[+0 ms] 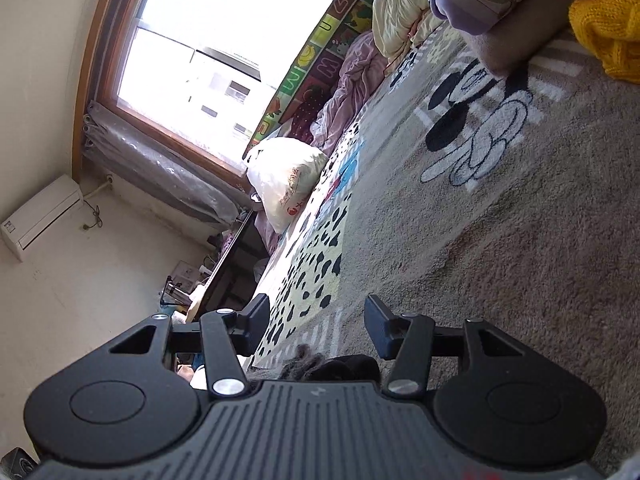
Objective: Fold clothes
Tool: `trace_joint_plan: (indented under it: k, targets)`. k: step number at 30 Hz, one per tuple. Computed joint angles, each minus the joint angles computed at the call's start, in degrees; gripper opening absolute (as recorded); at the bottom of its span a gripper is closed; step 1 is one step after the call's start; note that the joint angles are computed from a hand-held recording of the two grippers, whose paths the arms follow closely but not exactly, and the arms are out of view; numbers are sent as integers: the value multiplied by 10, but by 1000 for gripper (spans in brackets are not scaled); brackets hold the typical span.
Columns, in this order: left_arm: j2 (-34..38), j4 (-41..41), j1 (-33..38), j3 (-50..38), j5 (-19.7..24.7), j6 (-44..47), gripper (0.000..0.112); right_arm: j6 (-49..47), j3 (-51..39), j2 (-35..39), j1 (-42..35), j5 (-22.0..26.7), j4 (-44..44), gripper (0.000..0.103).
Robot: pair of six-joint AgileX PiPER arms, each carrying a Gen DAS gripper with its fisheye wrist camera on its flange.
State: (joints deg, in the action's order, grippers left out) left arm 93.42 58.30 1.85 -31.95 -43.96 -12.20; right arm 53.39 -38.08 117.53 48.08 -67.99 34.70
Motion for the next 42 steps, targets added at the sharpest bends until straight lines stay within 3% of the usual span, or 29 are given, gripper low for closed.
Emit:
trace_joint_plan:
  k: [2,4,6,7,8,10,11,12,16,18,20,21,23,25,27,31,34,36,39,40,42]
  targets:
    - [31,-41,-42,4,26,52,12,-1,-4,5,2,0,7,54]
    - [25,-31,-48,12,33,54,12,-3,-5,5,1,1,7,54]
    - [-3,65,-19,6,28,-36,31,-6,-4,4,1,-2,8,54]
    - [-14,123,9,1,6,-84,58,-10,-4,3,2,-2,11,54]
    - [-27,180,40,-4,-21,-122,59,-16,-3,1,3,-4,13,54]
    - [-47,279,100,-31,-65,-201,55,-42,-5,-5,5,-1,16,54]
    - [-50,299,127,-44,-79,-230,41,-59,-8,-8,5,1,14,54]
    - [-47,302,147,-58,-84,-249,35,-78,-14,-9,7,4,12,54]
    - [18,232,167,-139,-23,-329,25,-199,-52,-20,28,37,7,54]
    - [70,221,162,-179,2,-360,25,-308,-90,-27,46,76,14,53]
    - [114,210,130,-194,79,-336,24,-422,-135,-29,62,142,36,53]
    - [136,185,123,-187,92,-289,24,-480,-159,-25,64,188,58,51]
    - [132,159,129,-168,75,-236,24,-594,-208,-5,67,262,140,48]
    - [110,193,122,-178,99,-266,25,-662,-231,4,62,302,221,37]
    - [89,186,110,-181,100,-242,25,-661,-224,-8,57,317,223,33]
    - [114,79,67,-205,90,-124,26,-703,-229,-10,66,324,257,33]
    - [191,81,31,-262,159,-154,32,-761,-245,-5,72,327,298,33]
    - [203,50,35,-258,144,-128,32,-773,-248,-4,72,329,303,33]
    - [169,160,32,-267,183,-244,33,-807,-253,-3,77,328,324,33]
    - [155,203,46,-263,167,-285,34,-815,-254,-3,79,326,330,33]
    - [127,221,85,-241,121,-323,52,-834,-256,-4,84,321,347,33]
